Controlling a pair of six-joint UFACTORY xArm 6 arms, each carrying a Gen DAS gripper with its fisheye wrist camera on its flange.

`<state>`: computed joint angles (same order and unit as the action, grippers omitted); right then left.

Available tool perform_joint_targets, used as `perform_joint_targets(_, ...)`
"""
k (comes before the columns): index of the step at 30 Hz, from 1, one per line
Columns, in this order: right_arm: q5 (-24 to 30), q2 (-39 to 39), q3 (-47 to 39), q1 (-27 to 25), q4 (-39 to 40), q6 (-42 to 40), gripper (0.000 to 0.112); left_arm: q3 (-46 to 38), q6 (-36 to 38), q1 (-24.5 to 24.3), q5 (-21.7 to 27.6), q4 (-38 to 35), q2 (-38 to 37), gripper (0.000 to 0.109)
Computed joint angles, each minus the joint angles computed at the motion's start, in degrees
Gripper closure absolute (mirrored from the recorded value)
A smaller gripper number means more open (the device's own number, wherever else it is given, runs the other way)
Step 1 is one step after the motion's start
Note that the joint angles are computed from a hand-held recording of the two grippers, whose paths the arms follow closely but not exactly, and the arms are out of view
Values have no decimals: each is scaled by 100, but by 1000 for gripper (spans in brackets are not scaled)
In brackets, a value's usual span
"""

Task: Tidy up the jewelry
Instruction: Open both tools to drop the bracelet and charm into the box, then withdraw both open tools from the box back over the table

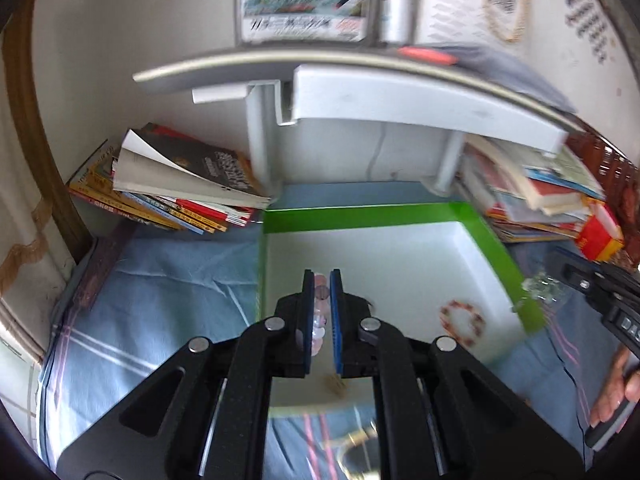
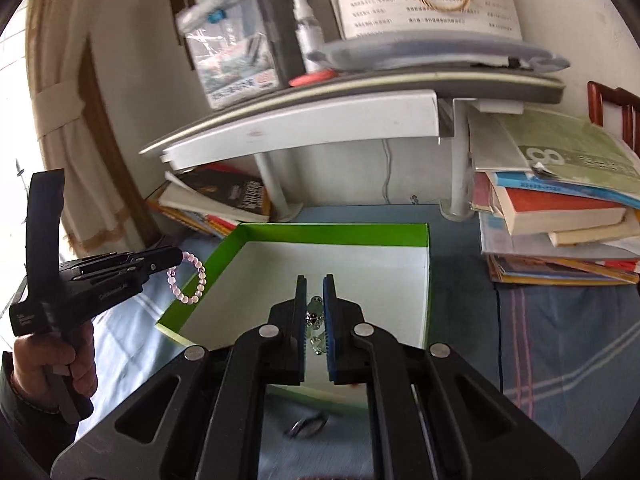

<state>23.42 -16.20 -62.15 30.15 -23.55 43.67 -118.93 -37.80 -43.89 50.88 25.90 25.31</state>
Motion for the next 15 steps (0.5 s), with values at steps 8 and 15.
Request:
perform_joint_targets(8,-168,504,-192,-374,384,-345,104,-1262,110,212,430,-21,1030,95)
perform_joint_targets(15,-452,-254,446,-348,-770,845,77,389,-1210,36,-323,1588,-45,27)
